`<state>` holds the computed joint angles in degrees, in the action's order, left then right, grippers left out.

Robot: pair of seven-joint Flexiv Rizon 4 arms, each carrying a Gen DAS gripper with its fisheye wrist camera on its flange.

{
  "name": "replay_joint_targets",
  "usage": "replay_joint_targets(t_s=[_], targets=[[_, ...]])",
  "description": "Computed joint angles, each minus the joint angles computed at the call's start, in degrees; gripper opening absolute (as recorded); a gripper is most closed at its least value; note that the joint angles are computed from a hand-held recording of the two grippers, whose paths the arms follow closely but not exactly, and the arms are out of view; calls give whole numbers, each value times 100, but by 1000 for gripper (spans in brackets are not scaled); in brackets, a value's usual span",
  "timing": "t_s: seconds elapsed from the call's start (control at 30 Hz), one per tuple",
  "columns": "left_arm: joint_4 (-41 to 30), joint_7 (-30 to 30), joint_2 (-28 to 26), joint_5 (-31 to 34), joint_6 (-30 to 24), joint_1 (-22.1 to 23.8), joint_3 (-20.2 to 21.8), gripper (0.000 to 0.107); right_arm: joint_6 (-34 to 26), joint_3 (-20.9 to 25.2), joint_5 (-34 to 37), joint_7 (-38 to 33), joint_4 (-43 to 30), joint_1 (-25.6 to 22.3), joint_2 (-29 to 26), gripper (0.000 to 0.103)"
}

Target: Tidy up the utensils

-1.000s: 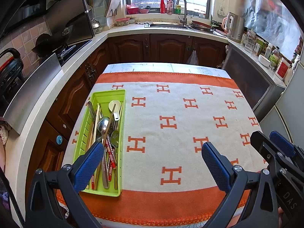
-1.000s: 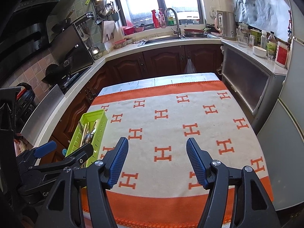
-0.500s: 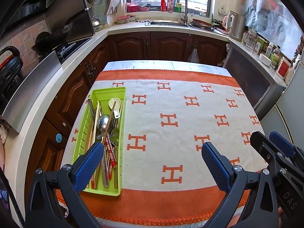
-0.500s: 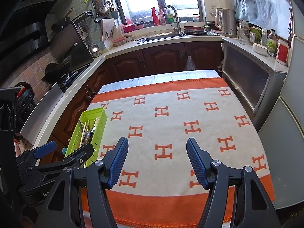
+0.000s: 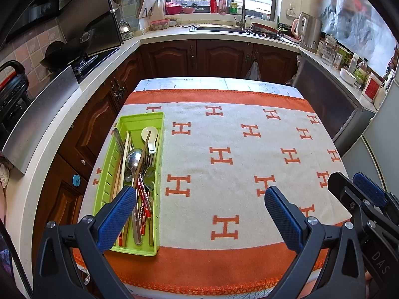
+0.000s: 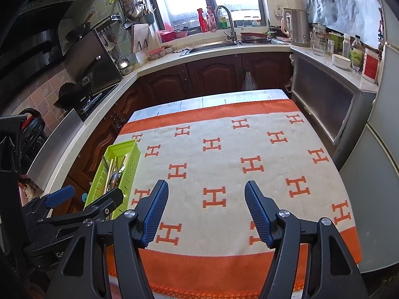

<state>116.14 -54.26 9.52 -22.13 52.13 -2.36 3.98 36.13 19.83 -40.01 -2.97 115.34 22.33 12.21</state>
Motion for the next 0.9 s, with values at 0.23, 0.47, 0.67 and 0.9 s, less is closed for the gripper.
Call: replay_joint_targets(t_s=[0.23, 0.47, 0.67, 0.9], targets=[[81, 46, 18, -35, 20, -20, 9, 102, 15, -6, -2, -4, -5, -2, -11, 65], [96, 36, 28, -26, 28, -24, 5, 102, 33, -13, 11, -25, -3, -13, -4, 65], [88, 13, 27, -4, 21, -24, -1, 102, 41, -16, 24, -42, 2, -25, 3, 65], [89, -23, 31, 31, -6, -28, -10, 102, 91, -20, 31, -19, 39, -43, -2, 66]])
